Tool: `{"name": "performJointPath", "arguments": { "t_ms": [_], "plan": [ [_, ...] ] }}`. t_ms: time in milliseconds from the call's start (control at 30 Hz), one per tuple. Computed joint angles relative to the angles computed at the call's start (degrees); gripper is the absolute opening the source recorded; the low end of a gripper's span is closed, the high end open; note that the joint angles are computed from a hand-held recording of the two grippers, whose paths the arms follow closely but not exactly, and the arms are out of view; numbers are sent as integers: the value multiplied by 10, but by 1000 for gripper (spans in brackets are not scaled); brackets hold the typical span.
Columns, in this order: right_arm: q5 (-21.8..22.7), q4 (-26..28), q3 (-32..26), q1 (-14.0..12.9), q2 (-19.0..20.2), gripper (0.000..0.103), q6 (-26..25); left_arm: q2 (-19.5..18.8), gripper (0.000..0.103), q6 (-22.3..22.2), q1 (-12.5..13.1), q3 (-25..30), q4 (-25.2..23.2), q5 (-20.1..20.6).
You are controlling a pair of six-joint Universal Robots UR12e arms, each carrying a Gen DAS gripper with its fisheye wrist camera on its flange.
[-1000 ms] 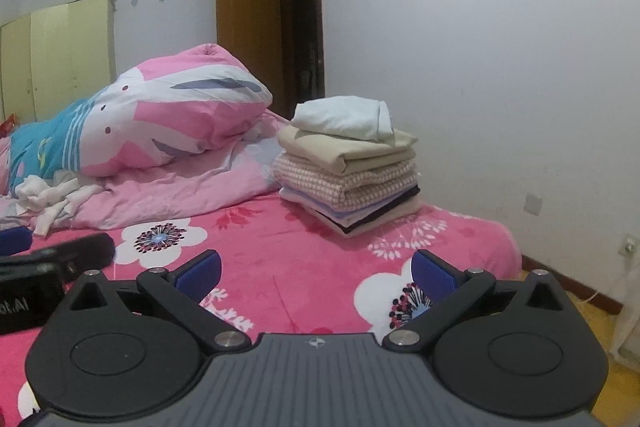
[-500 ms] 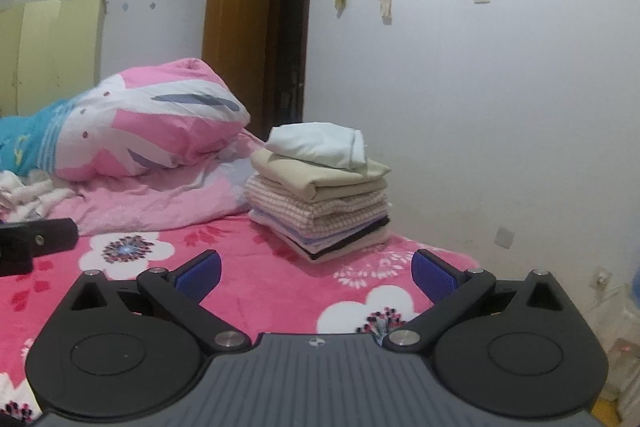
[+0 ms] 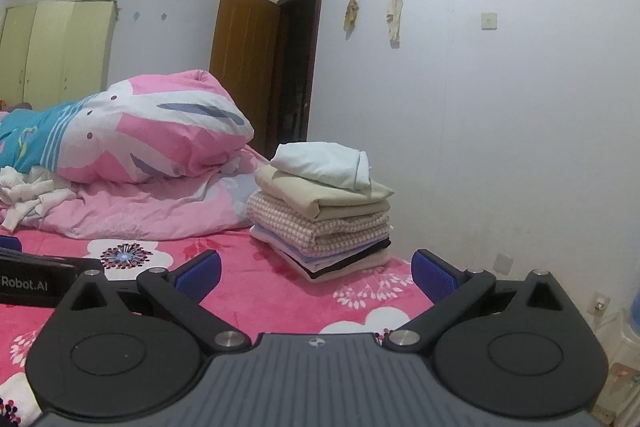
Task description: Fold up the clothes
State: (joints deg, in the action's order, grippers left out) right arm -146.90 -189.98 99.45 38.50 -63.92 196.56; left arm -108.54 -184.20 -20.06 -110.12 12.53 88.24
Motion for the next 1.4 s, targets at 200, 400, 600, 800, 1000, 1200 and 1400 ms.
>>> {"name": "performJointPath", "arguments": {
  "t_ms": [200, 400, 600, 800, 1000, 1200, 1400],
  "plan": [
    [21, 29, -1, -6, -1, 103, 31, -1, 103, 3, 3, 2, -14, 0],
    [44, 83, -6, -11, -5, 103, 95, -3, 103, -4, 8, 4, -27, -7],
    [52, 109, -14, -12, -2, 103, 109, -6, 103, -9, 9, 8, -41, -3],
    [51, 120, -20, -13, -1, 103, 113, -8, 103, -5, 5, 8, -33, 21],
    [49, 139, -21, -14, -3, 103, 128, -6, 103, 1, 4, 7, -29, 25],
    [43, 143, -21, -12, -6, 103, 137, -5, 103, 0, 5, 5, -26, 18],
    [40, 147, -21, -10, -7, 103, 138, -4, 103, -1, 4, 4, -24, 17]
  ]
}}
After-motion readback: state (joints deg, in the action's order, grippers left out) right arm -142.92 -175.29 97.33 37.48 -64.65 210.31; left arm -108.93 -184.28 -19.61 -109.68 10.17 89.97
